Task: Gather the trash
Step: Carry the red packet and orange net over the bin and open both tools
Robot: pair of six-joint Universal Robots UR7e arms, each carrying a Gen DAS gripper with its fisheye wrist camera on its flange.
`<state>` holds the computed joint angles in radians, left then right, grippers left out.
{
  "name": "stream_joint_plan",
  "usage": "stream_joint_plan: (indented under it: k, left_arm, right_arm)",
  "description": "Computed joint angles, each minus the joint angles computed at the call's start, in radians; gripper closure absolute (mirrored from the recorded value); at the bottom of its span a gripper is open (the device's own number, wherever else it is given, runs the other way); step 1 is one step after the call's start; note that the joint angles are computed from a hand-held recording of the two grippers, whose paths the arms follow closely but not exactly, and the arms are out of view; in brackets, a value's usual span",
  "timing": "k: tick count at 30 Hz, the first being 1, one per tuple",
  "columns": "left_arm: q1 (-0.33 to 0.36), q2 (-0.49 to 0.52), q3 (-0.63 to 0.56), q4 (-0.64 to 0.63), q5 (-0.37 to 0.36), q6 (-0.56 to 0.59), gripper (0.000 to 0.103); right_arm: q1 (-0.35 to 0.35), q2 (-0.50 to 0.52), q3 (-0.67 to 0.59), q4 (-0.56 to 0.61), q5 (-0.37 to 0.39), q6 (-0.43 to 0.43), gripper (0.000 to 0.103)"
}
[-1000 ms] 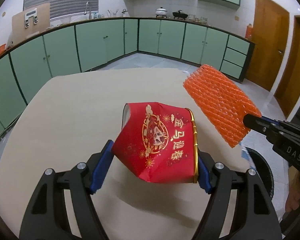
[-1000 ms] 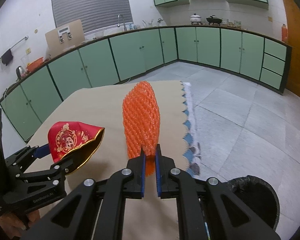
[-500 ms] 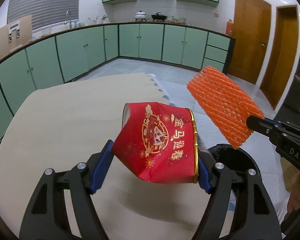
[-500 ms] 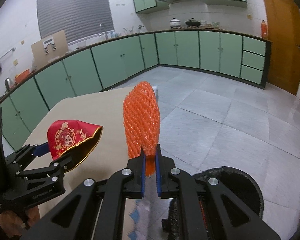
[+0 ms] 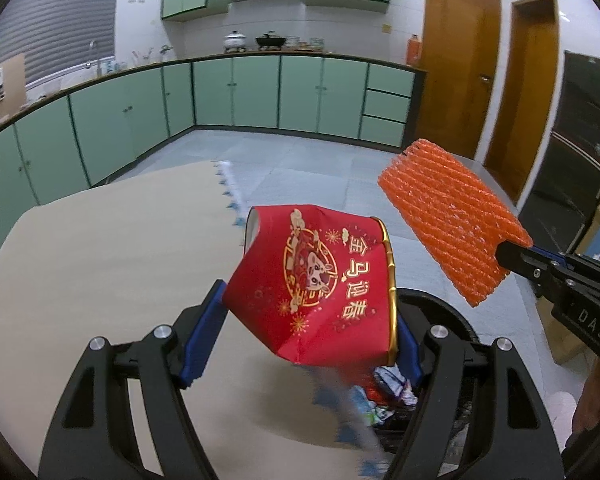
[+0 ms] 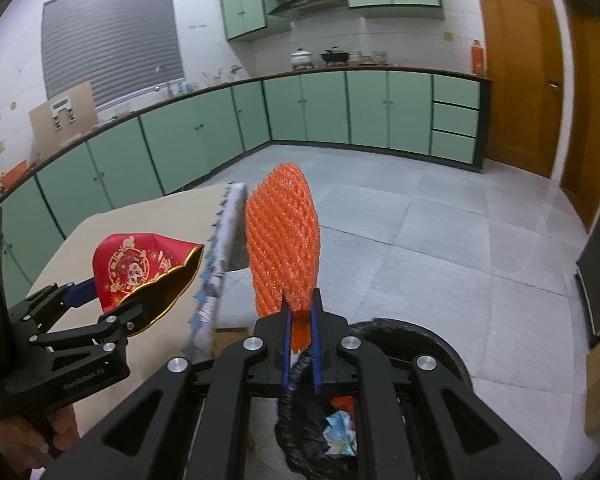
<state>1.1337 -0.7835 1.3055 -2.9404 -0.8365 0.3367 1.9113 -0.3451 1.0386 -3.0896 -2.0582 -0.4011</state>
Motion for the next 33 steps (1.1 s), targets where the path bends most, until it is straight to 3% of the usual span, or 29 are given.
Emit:
stream_joint_plan:
  k: [12, 26, 30, 33]
  left_arm:
    - [-0.033, 0.072, -0.006, 0.029, -0.050, -0.016, 0.032]
    - [-0.021, 0.201, -0.129, 0.133, -0.071, -0.042, 0.032]
    - [-0.013, 0.232, -0.177, 0.199, -0.087, -0.061, 0.032]
    - [-0.007, 0.246, -0.210, 0.253, -0.106, -0.080, 0.029]
  right_arm:
    - [-0.052, -0.097, 0.155, -0.092, -0.067, 0.046, 0.095]
    - [-0.113, -0.124, 0.194, -0.054, -0.101, 0.108, 0.094]
    - [-0.129, -0.112, 0.168, -0.010, -0.098, 0.134, 0.091]
    - [-0.137, -0.110, 0.167, 0.006, -0.101, 0.142, 0.082]
